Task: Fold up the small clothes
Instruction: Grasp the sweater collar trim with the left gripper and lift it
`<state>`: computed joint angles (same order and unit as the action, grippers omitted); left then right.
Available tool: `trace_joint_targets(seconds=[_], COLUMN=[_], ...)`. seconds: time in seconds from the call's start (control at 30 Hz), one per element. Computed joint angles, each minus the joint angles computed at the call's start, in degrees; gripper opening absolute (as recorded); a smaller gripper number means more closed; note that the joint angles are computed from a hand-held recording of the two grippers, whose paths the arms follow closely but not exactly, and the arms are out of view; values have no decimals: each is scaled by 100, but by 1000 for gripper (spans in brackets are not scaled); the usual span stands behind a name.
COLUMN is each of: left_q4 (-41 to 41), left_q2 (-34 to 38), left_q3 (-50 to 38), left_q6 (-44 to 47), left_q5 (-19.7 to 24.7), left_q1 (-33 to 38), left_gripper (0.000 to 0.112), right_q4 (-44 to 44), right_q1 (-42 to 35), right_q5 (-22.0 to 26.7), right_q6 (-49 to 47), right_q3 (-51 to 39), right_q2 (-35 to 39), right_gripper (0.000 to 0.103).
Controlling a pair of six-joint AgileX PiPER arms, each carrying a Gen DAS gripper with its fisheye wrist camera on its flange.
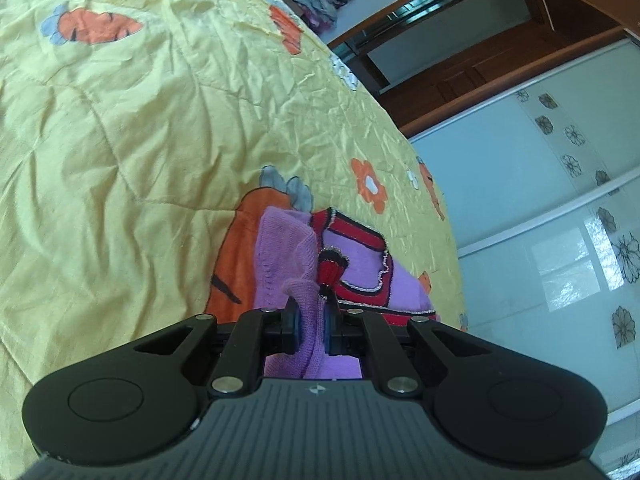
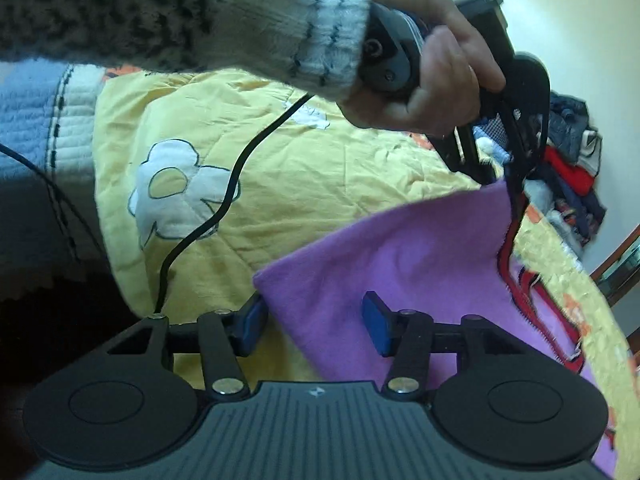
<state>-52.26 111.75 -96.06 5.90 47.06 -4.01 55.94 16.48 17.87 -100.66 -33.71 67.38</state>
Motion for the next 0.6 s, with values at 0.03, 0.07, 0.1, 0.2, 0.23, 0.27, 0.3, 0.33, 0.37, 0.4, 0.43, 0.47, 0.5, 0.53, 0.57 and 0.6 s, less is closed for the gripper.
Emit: trace_joint_targets(seconds=[0.03, 0.07, 0.1, 0.2, 0.23, 0.27, 0.3, 0.33, 0.37, 0.4, 0.43, 0.47, 0.5, 0.53, 0.57, 0.6], left_q4=[-40, -119, -185, -423, -537, -624, -731, -836, -843, -819, -823, -884, -917, -852, -731, -638], left_q2=[-13, -28, -46, -108, -120, -138, -144, -144, -128, -106, -66, -12, 41, 98, 189, 303], left_q3=[61, 134, 197, 391, 444, 490, 517, 524, 482, 411, 317, 206, 79, -90, -317, -555], left_q6=[21, 68, 113, 241, 306, 349, 396, 423, 356, 290, 229, 185, 136, 39, -108, -258], left_q5=[-18, -35, -48, -98, -107, -131, -132, -115, -120, -125, -125, -116, -105, -112, -120, -123], left_q1=[32, 69, 101, 180, 200, 208, 213, 218, 189, 142, 90, 32, -35, -138, -257, -369], left_gripper=[11, 11, 11, 11, 11, 10, 10, 11, 11, 11, 11, 10, 10, 11, 11, 11], right_q4=[143, 440, 657, 476, 496, 468, 375, 398, 474, 537, 647, 750, 821, 883, 962, 1002], right_q1=[145, 225, 272, -56, -447, -830, -1199, -1582, -1982, -2325, -2659, -2961, -3212, -3461, -3707, -3914], right_q5=[-206, -377, -438, 94, 667, 1240, 1813, 2386, 2959, 3403, 3803, 4139, 4317, 4521, 4716, 4836], right_q6=[-218, -602, -830, -341, -136, 204, 733, 1191, 1470, 1685, 1868, 1995, 2075, 2111, 2147, 2198], right_q3=[77, 185, 235, 30, -169, -421, -733, -1039, -1316, -1547, -1746, -1907, -2012, -2118, -2210, -2284], right_q2=[-29, -89, -94, 16, 112, 250, 451, 674, 878, 1035, 1186, 1310, 1360, 1426, 1511, 1578], right_gripper=[50, 32, 9, 6, 6, 6, 5, 5, 5, 5, 5, 5, 5, 5, 4, 4])
